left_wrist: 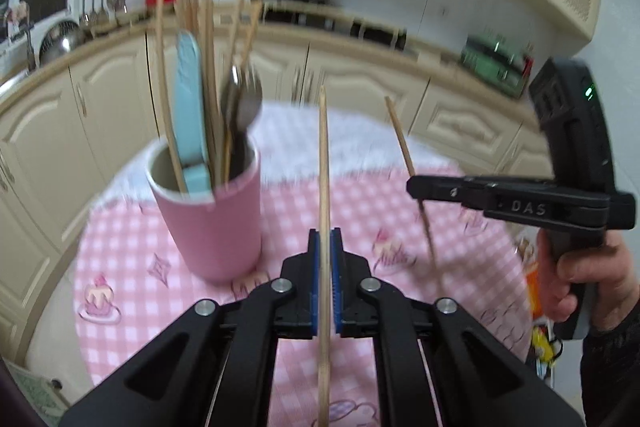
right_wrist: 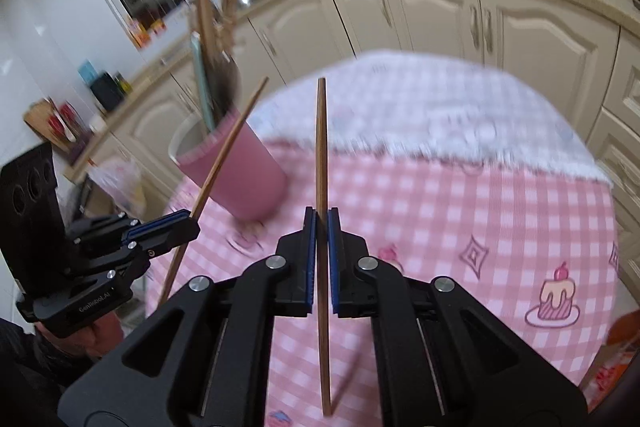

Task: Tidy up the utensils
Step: 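Lift the last chopsticks over the pink cup and drop them in with both tools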

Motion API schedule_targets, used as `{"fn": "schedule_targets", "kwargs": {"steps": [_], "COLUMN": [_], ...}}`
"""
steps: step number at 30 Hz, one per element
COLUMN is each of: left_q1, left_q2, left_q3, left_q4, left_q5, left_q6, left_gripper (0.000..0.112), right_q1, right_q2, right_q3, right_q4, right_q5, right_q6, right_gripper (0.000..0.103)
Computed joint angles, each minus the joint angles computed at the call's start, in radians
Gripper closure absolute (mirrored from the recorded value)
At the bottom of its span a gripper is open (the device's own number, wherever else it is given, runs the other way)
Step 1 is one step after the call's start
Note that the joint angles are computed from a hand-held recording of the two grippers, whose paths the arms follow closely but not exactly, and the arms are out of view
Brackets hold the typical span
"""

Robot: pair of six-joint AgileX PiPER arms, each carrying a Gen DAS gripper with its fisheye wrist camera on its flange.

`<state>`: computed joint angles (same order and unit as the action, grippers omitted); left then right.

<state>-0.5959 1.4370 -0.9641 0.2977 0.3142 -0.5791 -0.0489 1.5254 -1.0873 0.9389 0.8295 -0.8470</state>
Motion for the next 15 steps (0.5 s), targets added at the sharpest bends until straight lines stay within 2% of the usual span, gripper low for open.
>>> {"fn": "schedule_targets", "kwargs": {"steps": [2, 8, 11, 15], "left_q1": [-0.004, 0.018, 0.046, 0.097], "left_q2": [-0.045, -0.127, -0.151, -0.145], "left_q3": [0.022, 0.038, 0.036, 0.007], "left_q4": [0.131, 0.572, 0.73, 0.845], "left_q5": [-0.031, -0.063, -0.076, -0.103], "left_q6": [-0.132, -0.568, -0.72, -0.822], "left_gripper": [0.108, 0.108, 0.108, 0.108], "right_q1": [-0.004, 0.019, 0.048, 0.082], "right_q2": [-0.011, -0.029, -0.032, -0.025], "right_q3": [-0.01, -0.069, -0.112, -0.181], "right_q4": [0.051, 0.118, 0.132, 0.122], "right_q5": [0.01, -0.004, -0.013, -0.013], "right_q6": [-0.02, -0.043, -0.034, -0.006], "right_gripper": [0.097, 0.097, 0.097, 0.097]}}
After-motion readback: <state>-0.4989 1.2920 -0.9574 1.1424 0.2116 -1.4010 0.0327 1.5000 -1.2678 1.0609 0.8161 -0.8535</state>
